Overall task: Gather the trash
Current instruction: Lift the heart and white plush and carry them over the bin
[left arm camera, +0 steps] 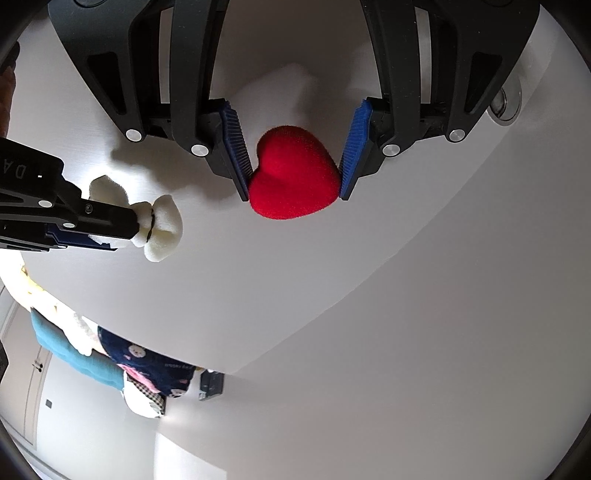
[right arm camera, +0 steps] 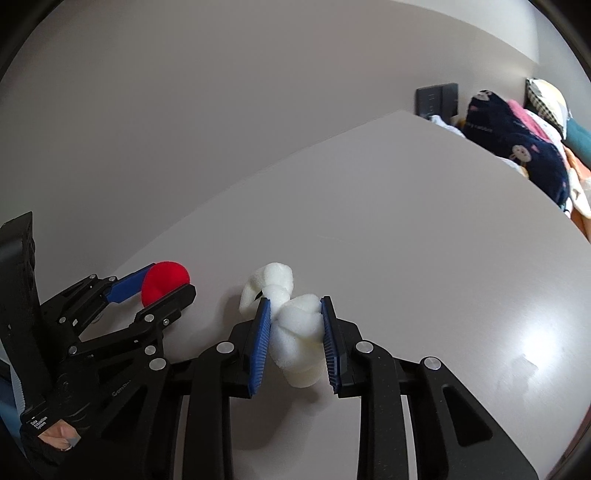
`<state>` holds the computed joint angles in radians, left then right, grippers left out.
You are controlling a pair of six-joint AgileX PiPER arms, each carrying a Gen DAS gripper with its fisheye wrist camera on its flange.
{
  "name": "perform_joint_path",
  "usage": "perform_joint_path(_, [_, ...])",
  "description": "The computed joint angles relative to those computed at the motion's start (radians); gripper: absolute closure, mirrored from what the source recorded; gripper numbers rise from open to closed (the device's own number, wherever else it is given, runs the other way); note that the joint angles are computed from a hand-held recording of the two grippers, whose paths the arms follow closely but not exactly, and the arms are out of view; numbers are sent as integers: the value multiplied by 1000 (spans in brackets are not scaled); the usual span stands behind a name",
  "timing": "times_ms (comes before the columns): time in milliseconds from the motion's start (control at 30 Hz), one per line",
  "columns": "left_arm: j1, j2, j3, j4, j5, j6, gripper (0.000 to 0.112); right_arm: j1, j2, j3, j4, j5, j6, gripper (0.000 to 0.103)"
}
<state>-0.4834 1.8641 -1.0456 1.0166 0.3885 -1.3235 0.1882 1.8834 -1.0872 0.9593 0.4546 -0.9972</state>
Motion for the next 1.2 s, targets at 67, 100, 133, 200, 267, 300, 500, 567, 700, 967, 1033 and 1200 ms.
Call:
perform_joint_path(67, [-24,-15,1,-3,15,-4,66,-18,-40,39,14,2,-21,74])
perform_joint_path(100, [-35,-19,-2,-3,23,-7,66,-27,-56,55,20,4,-33,74])
perform_joint_path(133, [-49,-24,-4,-3,32,-11,66,-34,-79,81,33,0,-49,74])
perform_joint_path(200, [-73,-28,-14,-8,52,-12,66,-43,-131,136,53,-6,-73,74])
perform_joint_path(267, [-100,-38,-22,-16,73,-12,66,-61,-160,165,69,0,-93,74])
perform_joint_path(300, [-112,-40,-30,-24,82,-8,66,-74,-147,156,84,3,-114,74])
perform_joint_path(500, [-206,-61,-43,-26,134,-31,66,-154,-235,247,144,31,-217,73])
perform_joint_path(567, [-238,-60,-52,-31,148,-38,66,-187,-263,273,158,47,-244,73])
perform_joint_path(700, [-301,-55,-62,-26,172,-65,66,-261,-326,334,179,80,-296,73])
perform_joint_path(967, [-393,-33,-108,-69,189,-58,66,-424,-419,419,176,166,-376,73])
perform_joint_path(1033, [-417,-26,-120,-73,189,-56,66,-470,-441,436,171,192,-394,73])
perform_joint_path(1200, [-474,2,-160,-81,210,-47,66,-589,-476,462,160,256,-444,73])
